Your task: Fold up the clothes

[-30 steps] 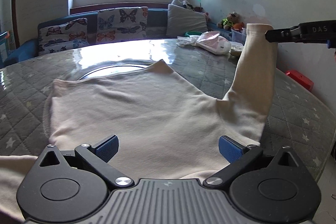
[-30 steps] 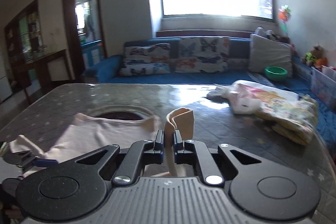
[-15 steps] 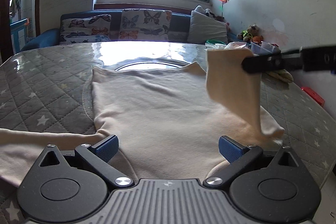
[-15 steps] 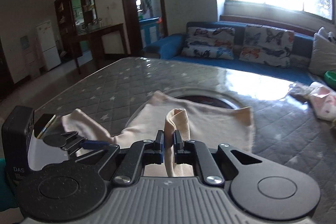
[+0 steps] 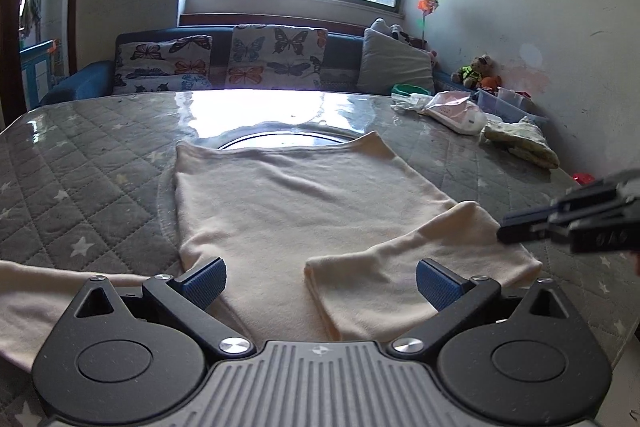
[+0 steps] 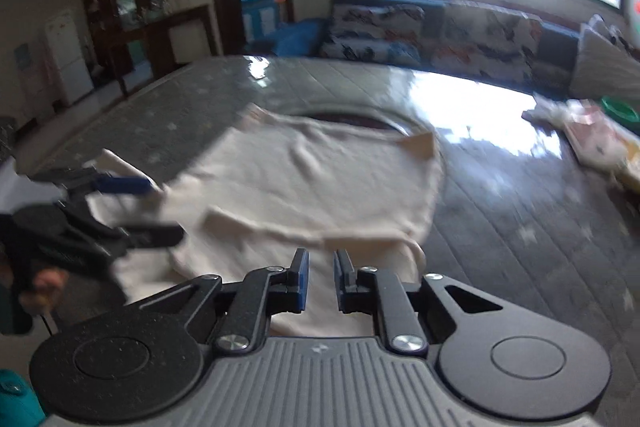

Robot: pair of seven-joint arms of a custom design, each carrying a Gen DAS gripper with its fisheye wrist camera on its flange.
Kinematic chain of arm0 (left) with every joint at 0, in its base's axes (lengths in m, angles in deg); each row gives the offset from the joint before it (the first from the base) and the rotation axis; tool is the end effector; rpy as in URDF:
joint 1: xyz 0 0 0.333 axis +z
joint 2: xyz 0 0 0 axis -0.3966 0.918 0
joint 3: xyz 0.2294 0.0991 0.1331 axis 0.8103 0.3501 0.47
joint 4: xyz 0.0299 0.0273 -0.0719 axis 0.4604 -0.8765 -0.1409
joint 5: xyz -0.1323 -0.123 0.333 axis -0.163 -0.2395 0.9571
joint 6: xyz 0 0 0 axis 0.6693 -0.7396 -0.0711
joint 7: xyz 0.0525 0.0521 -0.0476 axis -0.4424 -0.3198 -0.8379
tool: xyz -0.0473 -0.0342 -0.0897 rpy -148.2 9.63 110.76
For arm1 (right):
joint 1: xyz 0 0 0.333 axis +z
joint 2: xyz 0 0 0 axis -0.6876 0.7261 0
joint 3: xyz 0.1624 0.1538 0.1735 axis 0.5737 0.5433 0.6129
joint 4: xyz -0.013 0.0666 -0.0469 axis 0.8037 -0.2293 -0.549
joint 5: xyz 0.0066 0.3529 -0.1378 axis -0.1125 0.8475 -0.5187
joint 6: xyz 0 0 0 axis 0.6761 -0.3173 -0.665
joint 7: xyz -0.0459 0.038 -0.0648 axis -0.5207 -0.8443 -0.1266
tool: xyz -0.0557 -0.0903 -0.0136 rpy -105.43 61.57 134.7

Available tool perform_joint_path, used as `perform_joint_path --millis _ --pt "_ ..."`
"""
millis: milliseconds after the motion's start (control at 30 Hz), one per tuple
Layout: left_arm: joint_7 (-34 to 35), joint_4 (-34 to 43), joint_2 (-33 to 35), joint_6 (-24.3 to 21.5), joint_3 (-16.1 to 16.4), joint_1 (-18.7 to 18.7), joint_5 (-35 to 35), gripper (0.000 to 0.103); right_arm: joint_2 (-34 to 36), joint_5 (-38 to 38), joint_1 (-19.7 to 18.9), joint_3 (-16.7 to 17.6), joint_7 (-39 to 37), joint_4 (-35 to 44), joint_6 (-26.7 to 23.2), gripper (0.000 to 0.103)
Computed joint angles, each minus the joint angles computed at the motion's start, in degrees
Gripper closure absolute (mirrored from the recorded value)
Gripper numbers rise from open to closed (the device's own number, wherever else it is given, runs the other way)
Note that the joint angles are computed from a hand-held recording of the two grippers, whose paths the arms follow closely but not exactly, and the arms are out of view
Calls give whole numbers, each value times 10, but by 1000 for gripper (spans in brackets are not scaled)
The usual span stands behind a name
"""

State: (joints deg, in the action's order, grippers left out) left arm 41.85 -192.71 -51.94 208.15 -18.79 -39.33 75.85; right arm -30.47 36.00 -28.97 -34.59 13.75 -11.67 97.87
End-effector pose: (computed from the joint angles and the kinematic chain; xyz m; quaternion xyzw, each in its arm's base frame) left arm 0.5083 -0.2888 0.3697 -0.6671 0.5773 -0.3615 0.3017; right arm 0.6275 0.2429 0.4106 -0.8564 0.3291 -0.0923 0.3869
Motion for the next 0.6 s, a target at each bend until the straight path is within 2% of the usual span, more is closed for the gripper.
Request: perform_joint_path --millis 100,133,233,333,433,500,533,600 --pt "15 26 22 32 2 3 3 4 13 -30 -1 -20 34 -4 -6 90" --pt "22 34 30 44 4 3 3 8 19 -41 -1 -25 48 -1 -14 90" --pt "54 56 49 45 8 -4 -11 11 26 -27 -21 -16 42 9 -32 90" --pt "73 65 57 27 14 -13 -23 9 27 4 -34 -4 21 19 -25 82" --pt "115 67 67 19 16 -12 -81 9 36 15 -35 -4 24 37 -14 79" --pt "135 69 74 29 20 -11 -107 10 39 13 -34 -7 29 39 -6 68" --pt "144 70 77 35 22 -11 -116 12 36 16 -37 -6 27 33 -1 66" --pt "163 75 85 44 26 -13 -131 21 26 23 -43 -3 12 17 0 64"
